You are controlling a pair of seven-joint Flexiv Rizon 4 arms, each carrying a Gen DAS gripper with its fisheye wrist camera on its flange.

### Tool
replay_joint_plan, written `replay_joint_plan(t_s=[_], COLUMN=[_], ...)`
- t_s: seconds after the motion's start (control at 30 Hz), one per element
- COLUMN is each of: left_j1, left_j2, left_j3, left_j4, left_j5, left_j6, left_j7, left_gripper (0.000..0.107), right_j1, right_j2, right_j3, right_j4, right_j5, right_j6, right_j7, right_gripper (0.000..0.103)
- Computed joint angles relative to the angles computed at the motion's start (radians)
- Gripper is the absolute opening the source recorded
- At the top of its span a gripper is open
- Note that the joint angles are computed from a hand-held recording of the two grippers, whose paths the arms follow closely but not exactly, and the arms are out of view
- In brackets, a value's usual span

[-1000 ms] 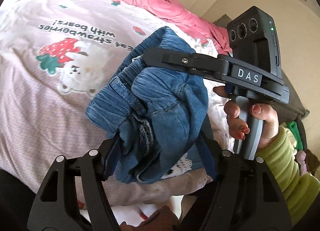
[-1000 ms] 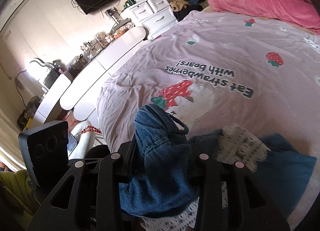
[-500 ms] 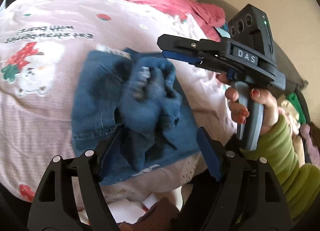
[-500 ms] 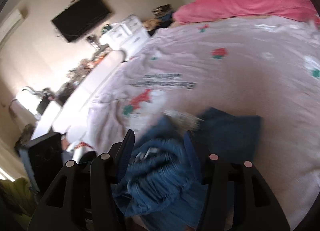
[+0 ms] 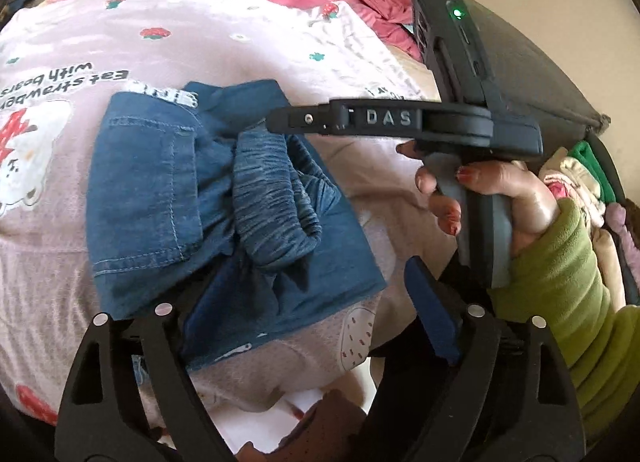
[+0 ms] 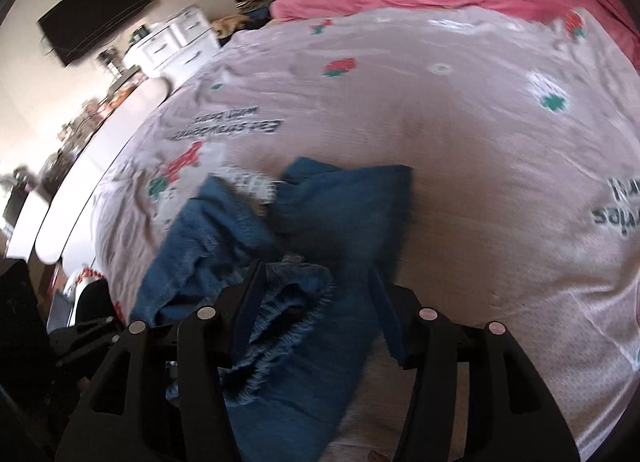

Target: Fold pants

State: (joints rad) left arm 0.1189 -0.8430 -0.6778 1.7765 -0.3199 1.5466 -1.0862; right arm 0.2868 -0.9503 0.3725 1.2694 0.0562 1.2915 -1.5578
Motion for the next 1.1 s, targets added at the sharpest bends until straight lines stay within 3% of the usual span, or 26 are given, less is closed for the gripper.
replay_joint_plan(t_s=[0.1,0.2,0.37,0.53,0.63,0.77,0.87,1.0,1.1], left_j1=[0.04,0.147,0.243,0.161,0.143,0.118,0.066,-0.017,-0.059], left_j2=[-0.008,-0.003,0.034,0.127,0.132,0.118,0.098,0.062,0.041], left_j3=[-0.044,-0.143,-0.187,0.009,0.07,0.12,0.167,0.242,0.279], left_j4=[0.024,0.107,0.196,0.188,0.153,0.086,0.014,-0.092,-0.142], left_j5=[-0.001,0.028,0.094,0.095,0.111,0.134,0.109,0.063,0.024], left_j6=[0.015,0.064,0.16,0.195,0.177,0.12,0.05,-0.029,-0.074], left_j7=[0.002,-0.001,-0.082,-0.195,-0.234,-0.229,-0.204,-0.164,-0.143], left_gripper=[0.078,0.078,0.08,0.082,0.082,0.07,0.052,0.048,0.048], right_j1=[-0.021,-0.057,-0.098,-0.134,-0.147,-0.115,-0.036,0.15,0.212], right_j2=[-0.005,0.001,0.047,0.104,0.129,0.151,0.177,0.213,0.201], right_j3=[0.031,0.086,0.133,0.183,0.222,0.221,0.14,-0.085,-0.17], right_j4=[0.002,0.023,0.111,0.25,0.332,0.395,0.42,0.44,0.414], right_j5=[0.019,0.048,0.08,0.032,-0.032,-0.101,-0.145,-0.211,-0.259], right_j6=[0.005,0.053,0.189,0.308,0.317,0.328,0.35,0.366,0.33], right_j7=[-0.022,-0.071,-0.103,-0.121,-0.15,-0.135,-0.093,-0.02,0.033], right_gripper=[0.053,0.055,0.065,0.065,0.065,0.061,0.05,0.044,0.041])
